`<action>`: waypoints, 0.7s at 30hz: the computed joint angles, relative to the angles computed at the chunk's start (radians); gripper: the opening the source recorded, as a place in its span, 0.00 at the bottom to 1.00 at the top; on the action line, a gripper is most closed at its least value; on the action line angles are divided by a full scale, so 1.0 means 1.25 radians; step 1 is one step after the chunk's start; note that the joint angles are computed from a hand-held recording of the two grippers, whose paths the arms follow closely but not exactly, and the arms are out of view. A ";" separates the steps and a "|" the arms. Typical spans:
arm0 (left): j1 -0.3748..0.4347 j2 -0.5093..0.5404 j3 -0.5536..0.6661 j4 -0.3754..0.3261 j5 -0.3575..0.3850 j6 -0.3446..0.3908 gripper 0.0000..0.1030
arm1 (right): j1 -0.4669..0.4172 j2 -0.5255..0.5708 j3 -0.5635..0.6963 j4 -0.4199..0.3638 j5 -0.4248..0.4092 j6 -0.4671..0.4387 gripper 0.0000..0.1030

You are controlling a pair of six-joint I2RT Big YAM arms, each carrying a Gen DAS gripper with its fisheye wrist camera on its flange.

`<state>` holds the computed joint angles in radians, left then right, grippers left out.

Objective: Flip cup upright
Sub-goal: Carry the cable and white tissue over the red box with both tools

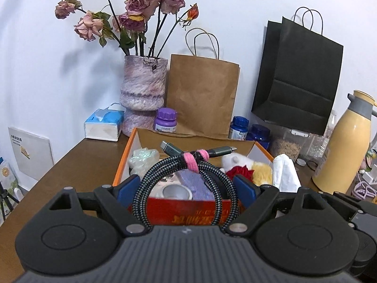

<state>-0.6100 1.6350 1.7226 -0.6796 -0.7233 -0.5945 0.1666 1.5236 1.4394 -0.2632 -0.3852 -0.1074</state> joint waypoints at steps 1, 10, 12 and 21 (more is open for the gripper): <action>0.004 0.006 0.006 0.001 0.003 0.001 0.84 | 0.003 0.007 0.008 0.003 0.002 0.002 0.31; 0.043 0.039 0.046 0.016 0.017 0.018 0.84 | 0.011 0.069 0.080 0.024 0.001 0.015 0.31; 0.051 0.047 0.056 0.020 0.020 0.024 0.84 | 0.011 0.085 0.099 0.020 0.002 0.018 0.31; 0.075 0.087 0.096 0.041 0.005 0.073 0.84 | 0.012 0.150 0.184 0.006 -0.004 0.022 0.31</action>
<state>-0.5159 1.7441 1.8428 -0.6289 -0.7169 -0.5030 0.1812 1.7114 1.6700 -0.2551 -0.3907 -0.0802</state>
